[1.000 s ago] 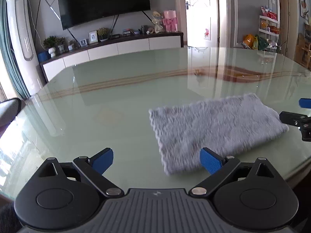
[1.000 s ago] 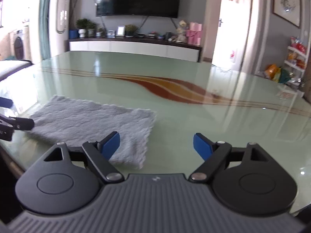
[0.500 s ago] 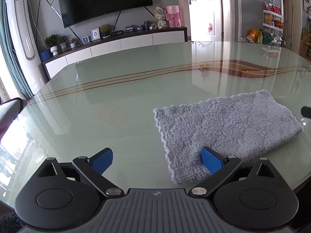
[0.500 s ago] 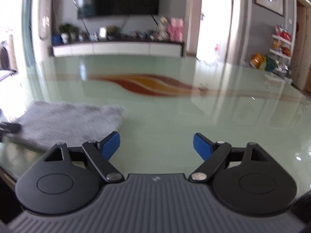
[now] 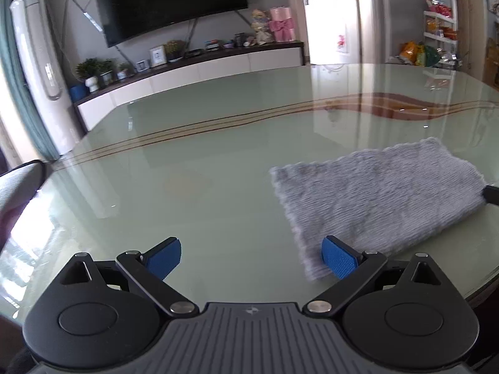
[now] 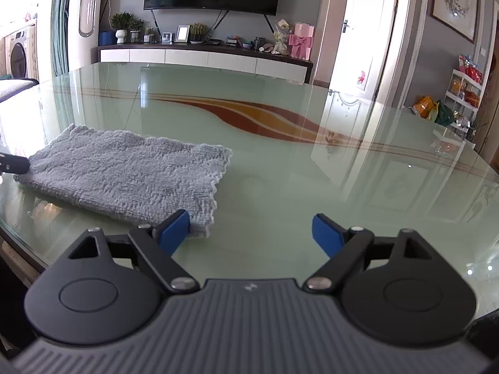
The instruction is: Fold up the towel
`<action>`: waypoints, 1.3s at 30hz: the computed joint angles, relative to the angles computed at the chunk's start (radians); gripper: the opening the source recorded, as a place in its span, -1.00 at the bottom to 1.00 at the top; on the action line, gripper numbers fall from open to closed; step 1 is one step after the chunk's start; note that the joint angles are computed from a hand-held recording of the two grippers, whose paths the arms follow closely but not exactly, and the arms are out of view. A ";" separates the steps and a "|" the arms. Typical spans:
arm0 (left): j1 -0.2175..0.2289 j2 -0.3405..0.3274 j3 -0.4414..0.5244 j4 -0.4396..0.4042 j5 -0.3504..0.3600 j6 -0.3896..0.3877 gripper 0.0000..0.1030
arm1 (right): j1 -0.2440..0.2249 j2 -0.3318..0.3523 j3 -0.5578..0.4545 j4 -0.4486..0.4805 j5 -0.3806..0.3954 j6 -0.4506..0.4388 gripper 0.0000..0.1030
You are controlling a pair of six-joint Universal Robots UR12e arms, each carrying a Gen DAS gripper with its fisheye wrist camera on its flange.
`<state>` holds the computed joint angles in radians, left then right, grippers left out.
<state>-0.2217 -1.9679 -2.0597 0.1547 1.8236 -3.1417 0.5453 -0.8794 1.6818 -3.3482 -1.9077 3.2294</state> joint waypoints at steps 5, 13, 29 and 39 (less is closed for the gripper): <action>-0.006 0.029 -0.003 -0.040 0.027 -0.013 0.89 | -0.001 -0.006 0.011 -0.060 0.014 0.040 0.69; -0.004 0.056 0.008 -0.075 0.021 -0.027 0.89 | 0.001 -0.024 0.000 -0.066 0.083 0.027 0.62; -0.011 0.095 -0.006 -0.172 -0.050 -0.198 0.80 | -0.058 -0.053 -0.070 0.099 0.399 -0.139 0.33; -0.003 0.084 -0.014 -0.129 -0.192 -0.165 0.67 | -0.096 0.023 -0.356 0.586 0.696 -0.586 0.23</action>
